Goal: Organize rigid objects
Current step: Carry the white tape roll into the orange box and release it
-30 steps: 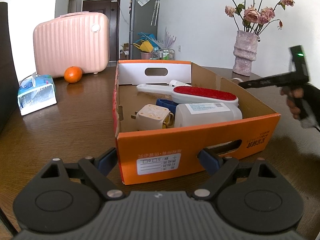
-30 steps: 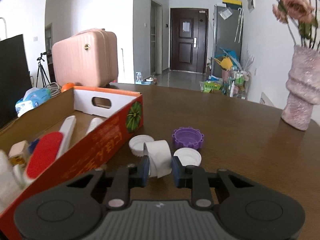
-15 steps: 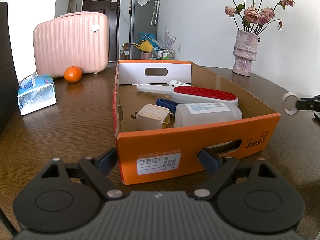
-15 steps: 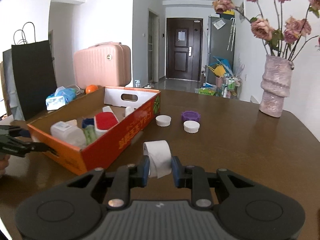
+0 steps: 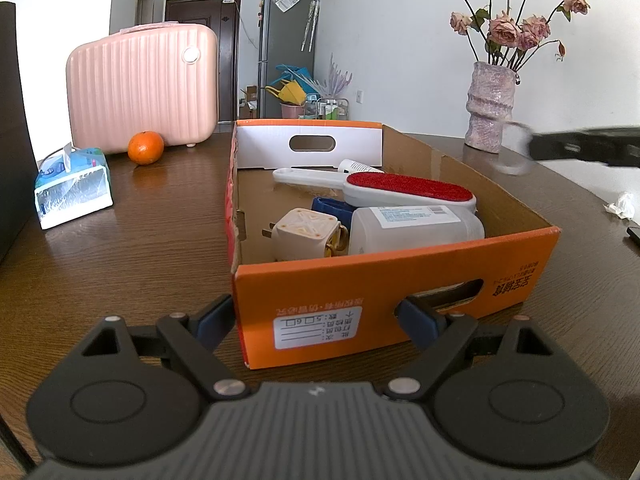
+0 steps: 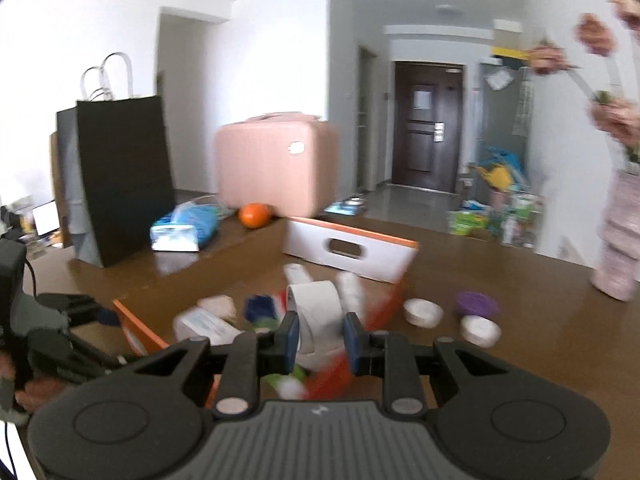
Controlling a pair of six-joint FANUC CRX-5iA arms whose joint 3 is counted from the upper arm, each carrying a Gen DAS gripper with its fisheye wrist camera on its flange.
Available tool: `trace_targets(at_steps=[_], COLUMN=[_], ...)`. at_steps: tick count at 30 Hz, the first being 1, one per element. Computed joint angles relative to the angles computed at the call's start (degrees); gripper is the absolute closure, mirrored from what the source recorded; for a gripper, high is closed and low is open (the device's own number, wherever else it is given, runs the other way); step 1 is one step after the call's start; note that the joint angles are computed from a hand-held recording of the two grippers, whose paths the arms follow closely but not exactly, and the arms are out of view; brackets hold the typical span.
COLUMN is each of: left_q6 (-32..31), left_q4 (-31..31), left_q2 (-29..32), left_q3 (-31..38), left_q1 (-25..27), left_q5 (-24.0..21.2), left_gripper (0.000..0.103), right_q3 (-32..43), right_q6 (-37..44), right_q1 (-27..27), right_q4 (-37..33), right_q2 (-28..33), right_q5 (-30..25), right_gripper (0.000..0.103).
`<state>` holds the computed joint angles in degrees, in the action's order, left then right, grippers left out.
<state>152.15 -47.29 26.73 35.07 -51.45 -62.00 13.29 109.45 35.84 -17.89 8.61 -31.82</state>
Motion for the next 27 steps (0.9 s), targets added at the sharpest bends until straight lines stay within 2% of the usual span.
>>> trace_targets(at_steps=[4, 5, 6, 7, 9, 13, 19, 24, 27], left_q6=[0.19, 0.24, 0.26, 0.26, 0.25, 0.20, 0.15, 0.15, 0.14], left_q4=[0.16, 0.20, 0.21, 0.23, 0.24, 0.27, 0.24, 0.27, 0.38], left_q2=[-0.06, -0.09, -0.15, -0.16, -0.13, -0.03, 0.01, -0.04, 0.00], left_q3=[-0.07, -0.12, -0.21, -0.24, -0.18, -0.01, 0.05, -0.02, 0.02], left_q1=[0.01, 0.02, 0.04, 0.05, 0.02, 0.00, -0.03, 0.01, 0.05], left_q5=[0.19, 0.25, 0.31, 0.33, 0.27, 0.19, 0.10, 0.17, 0.20], left_gripper=[0.014, 0.014, 0.014, 0.014, 0.014, 0.014, 0.014, 0.014, 0.014], right_q3=[7.63, 8.78, 10.13, 10.27, 9.51, 8.48, 2.44, -6.82, -11.51], right_q6=[2.74, 2.49, 1.60, 0.84, -0.34, -1.15, -7.19, -21.17, -26.06], right_q1=[1.23, 1.78, 2.35, 2.95, 3.91, 3.76, 3.23, 2.13, 0.25], right_q4=[-3.76, -3.54, -2.35, -1.14, 1.01, 1.70, 8.42, 22.15, 25.98], right_q2=[6.03, 7.29, 8.55, 8.99, 9.15, 8.57, 5.32, 1.34, -1.31], right_q5=[-2.82, -2.85, -3.89, -3.94, -2.92, -2.78, 2.10, 8.15, 10.00], right_gripper=[0.078, 0.076, 0.067, 0.058, 0.052, 0.051, 0.047, 0.046, 0.042])
